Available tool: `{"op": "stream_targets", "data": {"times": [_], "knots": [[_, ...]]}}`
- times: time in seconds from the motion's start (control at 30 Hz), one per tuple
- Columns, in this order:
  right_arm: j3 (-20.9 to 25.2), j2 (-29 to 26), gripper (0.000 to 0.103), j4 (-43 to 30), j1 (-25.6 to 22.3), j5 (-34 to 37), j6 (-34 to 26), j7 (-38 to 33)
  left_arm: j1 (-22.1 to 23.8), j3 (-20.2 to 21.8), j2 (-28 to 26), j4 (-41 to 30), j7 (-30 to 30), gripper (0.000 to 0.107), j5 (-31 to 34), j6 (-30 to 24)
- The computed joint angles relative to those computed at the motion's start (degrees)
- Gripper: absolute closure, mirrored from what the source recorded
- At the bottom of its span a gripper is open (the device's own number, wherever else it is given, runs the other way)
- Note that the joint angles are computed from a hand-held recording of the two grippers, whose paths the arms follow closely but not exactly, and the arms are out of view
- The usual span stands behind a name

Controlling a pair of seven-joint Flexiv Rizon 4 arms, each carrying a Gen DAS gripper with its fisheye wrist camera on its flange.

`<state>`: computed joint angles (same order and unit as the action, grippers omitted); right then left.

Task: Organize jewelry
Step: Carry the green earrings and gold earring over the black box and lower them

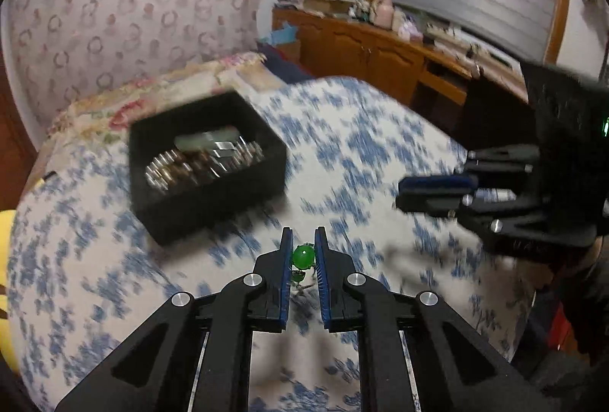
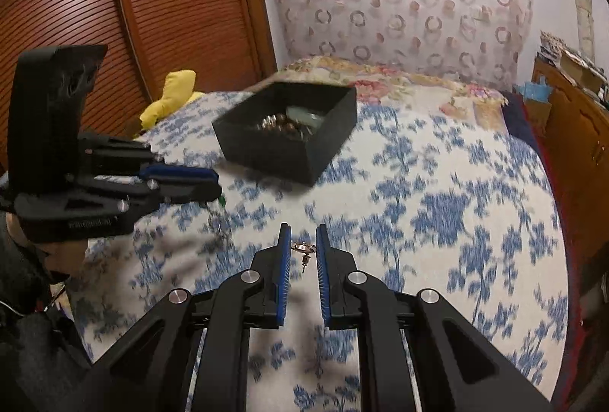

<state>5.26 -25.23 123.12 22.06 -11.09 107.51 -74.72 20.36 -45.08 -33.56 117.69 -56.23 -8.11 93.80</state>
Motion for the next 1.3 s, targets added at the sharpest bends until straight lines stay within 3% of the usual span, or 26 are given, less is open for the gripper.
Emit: {"op": "stream_targets", "data": {"times": [0.17,0.63,0.9,1.13,1.3], "knots": [[1.9,-1.0,0.088,-3.4,-2.3,-2.1,-0.7,0.0,1.5,-1.4,0.0,-2.4,-0.3,0.096,-0.1,0.7],[9.2,-8.2,0.088,-17.3,-8.6,-8.6,-6.5,-0.1,-2.3,3.1,-2.1,-12.5,0.2,0.096,-3.3,-0.4],[13.8,-12.5,0.088,-23.5,-11.4,-8.9,-10.6,-1.9,-2.7,3.0,-3.5,-15.7,1.7,0.096,-5.7,-1.0],[18.1,-15.7,0.088,-27.2,-13.4,-6.5,-14.6,-4.9,-7.6,9.4,-4.9,-18.7,2.2,0.096,-8.3,-4.0],[18.5,-16.3,0.087,-28.5,-13.2,-3.8,-15.7,-6.4,-9.5,11.7,-5.5,-18.9,3.1,0.096,-10.3,-4.3]]}}
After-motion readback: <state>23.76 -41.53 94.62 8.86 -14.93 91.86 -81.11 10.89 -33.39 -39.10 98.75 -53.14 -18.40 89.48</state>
